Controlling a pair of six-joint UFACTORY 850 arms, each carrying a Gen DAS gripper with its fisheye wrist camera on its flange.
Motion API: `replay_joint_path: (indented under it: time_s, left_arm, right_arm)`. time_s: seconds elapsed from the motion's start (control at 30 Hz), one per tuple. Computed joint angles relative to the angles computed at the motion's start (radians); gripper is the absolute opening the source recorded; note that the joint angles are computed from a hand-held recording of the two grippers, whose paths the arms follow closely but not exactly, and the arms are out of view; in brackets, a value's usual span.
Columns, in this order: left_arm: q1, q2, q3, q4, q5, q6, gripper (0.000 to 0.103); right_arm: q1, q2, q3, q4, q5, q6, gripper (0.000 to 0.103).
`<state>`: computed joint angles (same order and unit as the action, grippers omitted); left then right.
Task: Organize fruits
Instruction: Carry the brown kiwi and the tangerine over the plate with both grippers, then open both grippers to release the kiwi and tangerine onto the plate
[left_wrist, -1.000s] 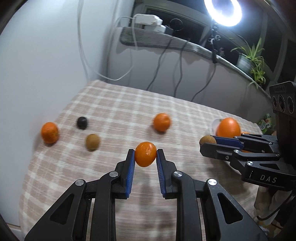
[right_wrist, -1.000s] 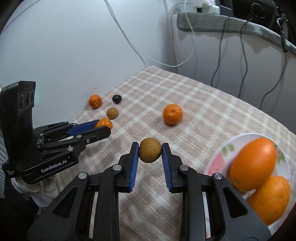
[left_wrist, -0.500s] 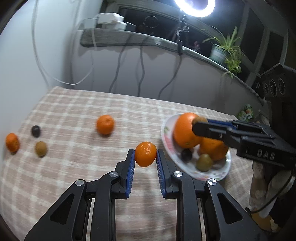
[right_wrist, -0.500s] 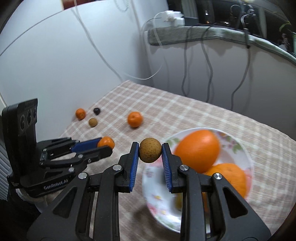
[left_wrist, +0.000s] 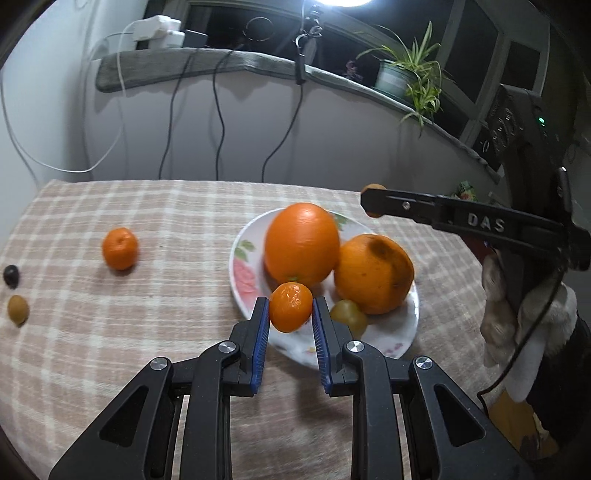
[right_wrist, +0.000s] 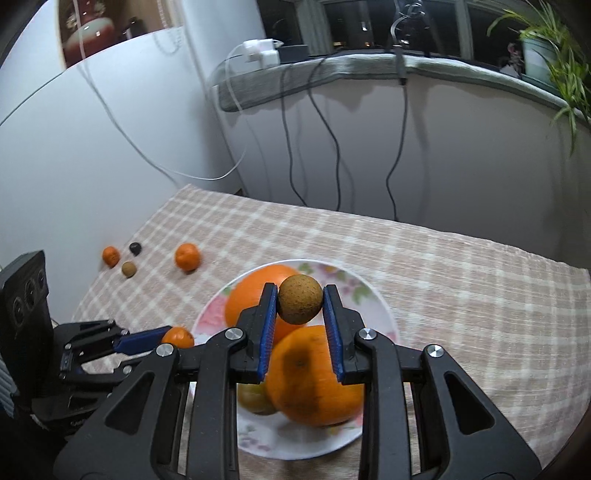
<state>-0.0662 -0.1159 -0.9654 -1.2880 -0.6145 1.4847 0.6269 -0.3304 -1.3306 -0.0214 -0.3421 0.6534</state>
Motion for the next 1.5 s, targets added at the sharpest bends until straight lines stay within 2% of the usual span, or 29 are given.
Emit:
replay_joint_path:
  time_s: [0.47, 0.9, 0.93, 0.97, 1.0, 1.03, 1.13, 1.17, 1.2, 1.23, 1.3, 1.37, 1.5]
  left_arm:
    - [-0.024, -0.003, -0.009, 0.033, 0.01, -0.037, 0.022]
    - [-0.033, -0.001, -0.009, 0.038, 0.026, -0.033, 0.022]
    - [-0.034, -0.001, -0.009, 0.039, 0.027, -0.033, 0.023]
    - [-0.034, -0.001, -0.009, 0.04, 0.03, -0.034, 0.027]
    - [-0.035, -0.001, -0.008, 0.036, 0.032, -0.032, 0.036]
    - [-0.034, 0.0, -0.007, 0.033, 0.033, -0.029, 0.039]
    - [-0.03, -0.003, -0.009, 0.027, 0.025, -0.018, 0.042]
    - [-0.03, -0.003, -0.01, 0.028, 0.027, -0.02, 0.047]
    - [-0.029, -0.001, -0.008, 0.024, 0.029, -0.017, 0.054]
    - [-0.028, 0.001, -0.004, 0.015, 0.031, -0.011, 0.055]
    - [-0.026, 0.005, -0.002, 0.011, 0.036, -0.008, 0.056]
    - [-0.029, 0.013, 0.005, 0.008, 0.057, -0.002, 0.066]
    - [-0.031, 0.018, 0.011, 0.016, 0.083, -0.006, 0.069]
  right_arm:
    - [-0.041, -0.033, 0.008, 0.148, 0.002, -0.116, 0.026]
    - [-0.043, -0.033, 0.009, 0.155, -0.002, -0.121, 0.026]
    - [-0.043, -0.033, 0.01, 0.149, -0.002, -0.114, 0.029]
    - [-0.043, -0.033, 0.009, 0.143, -0.002, -0.106, 0.033]
    - [-0.043, -0.031, 0.011, 0.133, 0.001, -0.095, 0.048]
    - [-0.042, -0.028, 0.015, 0.124, 0.009, -0.086, 0.058]
    - [-0.04, -0.024, 0.015, 0.101, 0.012, -0.066, 0.061]
    - [-0.04, -0.023, 0.016, 0.094, 0.012, -0.058, 0.061]
    - [-0.039, -0.022, 0.015, 0.075, 0.009, -0.038, 0.065]
    - [-0.037, -0.021, 0.015, 0.06, 0.01, -0.023, 0.073]
    - [-0.033, -0.016, 0.019, 0.012, 0.015, 0.021, 0.082]
    - [-0.03, -0.013, 0.019, -0.018, 0.017, 0.049, 0.084]
    - [-0.028, -0.015, 0.012, -0.018, 0.009, 0.046, 0.09]
